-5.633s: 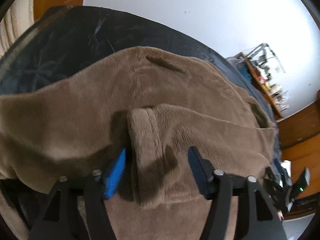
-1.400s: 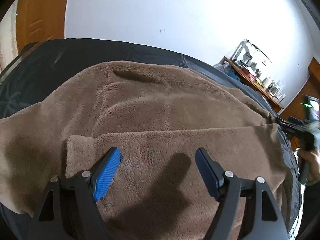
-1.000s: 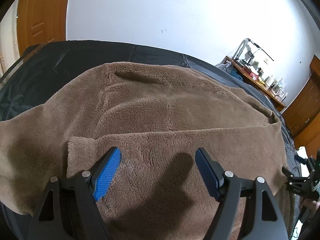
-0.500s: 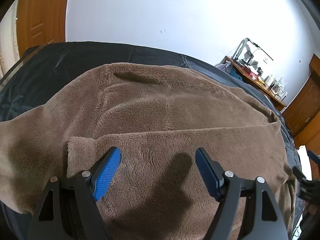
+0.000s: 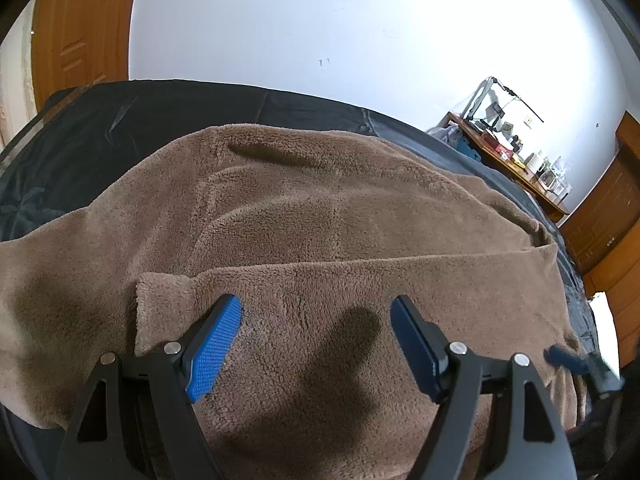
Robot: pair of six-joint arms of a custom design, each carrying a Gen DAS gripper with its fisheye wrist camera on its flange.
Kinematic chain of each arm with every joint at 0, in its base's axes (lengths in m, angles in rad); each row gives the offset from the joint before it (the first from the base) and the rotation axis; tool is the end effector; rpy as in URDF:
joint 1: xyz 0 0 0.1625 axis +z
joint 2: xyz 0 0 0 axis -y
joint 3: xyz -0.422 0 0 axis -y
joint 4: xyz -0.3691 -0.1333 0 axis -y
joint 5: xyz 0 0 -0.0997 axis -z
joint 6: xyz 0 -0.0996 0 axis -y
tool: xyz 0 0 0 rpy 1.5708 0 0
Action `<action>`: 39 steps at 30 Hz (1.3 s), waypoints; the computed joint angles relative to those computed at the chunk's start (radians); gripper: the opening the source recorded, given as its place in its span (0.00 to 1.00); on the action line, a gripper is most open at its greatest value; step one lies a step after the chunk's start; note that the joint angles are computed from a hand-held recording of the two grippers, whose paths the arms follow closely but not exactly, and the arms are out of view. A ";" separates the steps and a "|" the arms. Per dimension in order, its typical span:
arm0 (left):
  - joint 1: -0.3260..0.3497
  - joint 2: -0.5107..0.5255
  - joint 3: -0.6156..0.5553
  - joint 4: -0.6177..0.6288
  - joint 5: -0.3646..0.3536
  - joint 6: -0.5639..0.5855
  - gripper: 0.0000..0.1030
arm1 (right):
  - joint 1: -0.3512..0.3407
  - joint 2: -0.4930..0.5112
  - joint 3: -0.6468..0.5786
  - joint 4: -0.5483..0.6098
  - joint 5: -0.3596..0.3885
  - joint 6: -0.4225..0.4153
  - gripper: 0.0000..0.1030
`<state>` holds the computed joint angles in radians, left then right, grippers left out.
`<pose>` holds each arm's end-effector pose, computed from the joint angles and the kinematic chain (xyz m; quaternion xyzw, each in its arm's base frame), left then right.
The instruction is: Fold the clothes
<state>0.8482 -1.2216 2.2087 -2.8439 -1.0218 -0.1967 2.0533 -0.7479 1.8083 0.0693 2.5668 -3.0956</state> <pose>-0.1701 -0.4731 0.1977 0.2103 0.9300 -0.2420 0.1796 0.2401 -0.3513 0.0359 0.0836 -0.8595 0.3073 0.3997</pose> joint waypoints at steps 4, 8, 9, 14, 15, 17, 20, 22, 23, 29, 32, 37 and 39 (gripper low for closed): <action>0.006 -0.026 -0.017 0.062 -0.020 -0.045 0.78 | -0.029 -0.036 0.058 -0.060 -0.061 -0.014 1.00; 0.002 -0.105 -0.020 0.163 -0.030 -0.118 0.78 | -0.024 -0.037 0.061 -0.060 -0.058 -0.007 1.00; -0.009 -0.144 0.003 0.176 -0.009 -0.125 0.78 | -0.022 -0.033 0.057 -0.055 -0.053 -0.005 1.00; -0.077 -0.363 0.115 0.279 0.109 -0.173 0.78 | -0.027 -0.051 0.072 -0.064 -0.068 -0.010 1.00; -0.093 -0.427 0.142 0.320 0.134 -0.193 0.78 | -0.027 -0.050 0.070 -0.064 -0.068 -0.012 1.00; -0.124 -0.558 0.183 0.424 0.187 -0.238 0.78 | -0.027 -0.048 0.068 -0.062 -0.067 -0.013 1.00; -0.162 -0.749 0.198 0.632 0.273 -0.322 0.78 | -0.023 -0.044 0.065 -0.058 -0.061 -0.013 1.00; -0.188 -0.884 0.190 0.805 0.332 -0.392 0.78 | -0.020 -0.041 0.064 -0.056 -0.055 -0.013 1.00; -0.198 -0.944 0.182 0.887 0.358 -0.425 0.78 | -0.018 -0.040 0.064 -0.055 -0.053 -0.013 1.00; -0.137 -1.163 0.137 1.152 0.457 -0.577 0.78 | -0.017 -0.042 0.064 -0.052 -0.052 -0.012 1.00; -0.042 -1.172 0.156 1.031 0.427 -0.481 0.78 | -0.018 -0.043 0.064 -0.052 -0.054 -0.012 1.00; 0.025 -1.170 0.195 0.914 0.385 -0.354 0.78 | -0.019 -0.043 0.062 -0.052 -0.056 -0.013 1.00; 0.030 -1.162 0.200 0.915 0.382 -0.348 0.78 | -0.019 -0.041 0.061 -0.052 -0.055 -0.012 1.00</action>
<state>0.8778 -2.3840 2.4090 -1.9293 -0.6399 -0.5444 2.0346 -0.7890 1.8691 0.0175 2.5114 -3.1073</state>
